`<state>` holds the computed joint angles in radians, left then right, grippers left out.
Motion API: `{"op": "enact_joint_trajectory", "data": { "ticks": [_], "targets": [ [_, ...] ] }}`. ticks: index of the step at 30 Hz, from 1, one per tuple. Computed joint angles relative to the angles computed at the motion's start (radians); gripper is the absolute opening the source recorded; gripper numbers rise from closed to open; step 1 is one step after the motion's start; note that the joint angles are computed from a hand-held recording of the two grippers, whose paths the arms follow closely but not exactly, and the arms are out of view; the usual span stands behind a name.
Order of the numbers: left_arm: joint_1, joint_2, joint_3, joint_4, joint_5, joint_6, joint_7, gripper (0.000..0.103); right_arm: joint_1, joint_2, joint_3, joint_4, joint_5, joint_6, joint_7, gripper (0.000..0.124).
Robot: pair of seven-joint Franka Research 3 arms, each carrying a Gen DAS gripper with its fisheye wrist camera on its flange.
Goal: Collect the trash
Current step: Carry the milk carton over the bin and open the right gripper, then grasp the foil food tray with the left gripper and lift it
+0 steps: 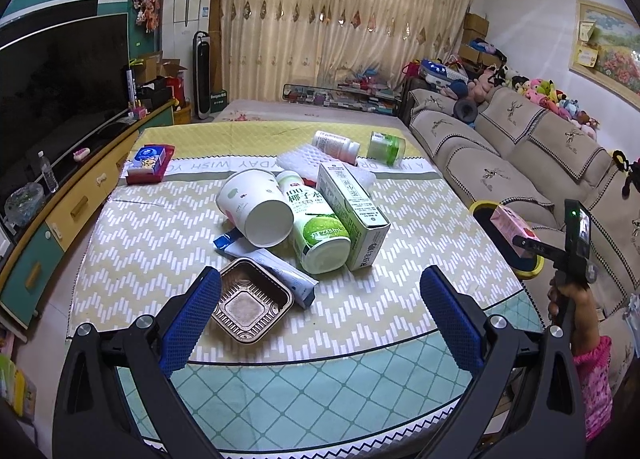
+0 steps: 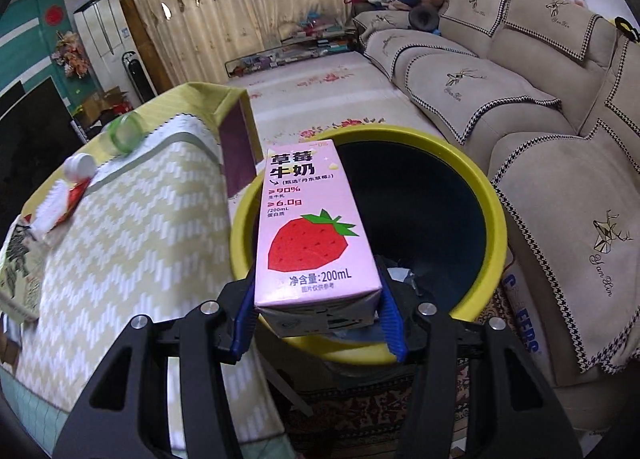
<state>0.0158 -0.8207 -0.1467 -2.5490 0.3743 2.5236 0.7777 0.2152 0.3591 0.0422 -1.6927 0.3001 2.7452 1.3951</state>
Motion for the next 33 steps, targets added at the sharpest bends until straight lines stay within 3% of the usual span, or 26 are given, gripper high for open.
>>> {"op": "enact_joint_trajectory", "data": {
  "ticks": [6, 12, 18, 23, 27, 33],
  "targets": [
    [-0.003, 0.026, 0.014, 0.005, -0.011, 0.005, 0.008, 0.098, 0.030, 0.034, -0.030, 0.047, -0.064, -0.017, 0.073, 0.057],
    [-0.004, 0.041, 0.023, -0.004, -0.021, 0.021, 0.020, 0.098, 0.029, -0.048, -0.009, -0.061, -0.059, 0.060, 0.068, 0.057],
    [-0.007, 0.041, 0.033, -0.029, -0.024, 0.039, 0.053, 0.098, 0.003, -0.167, 0.082, -0.209, 0.111, 0.160, -0.093, 0.064],
    [-0.029, 0.020, 0.065, -0.070, -0.034, 0.062, 0.131, 0.097, 0.013, -0.239, 0.115, -0.282, 0.295, 0.153, -0.253, 0.064],
    [-0.046, 0.003, 0.102, -0.103, -0.063, 0.091, 0.215, 0.089, 0.043, -0.289, 0.099, -0.329, 0.384, 0.130, -0.321, 0.065],
    [-0.046, 0.037, 0.122, -0.108, -0.099, 0.075, 0.326, 0.066, 0.075, -0.330, 0.066, -0.379, 0.414, 0.114, -0.324, 0.065]
  ]
}}
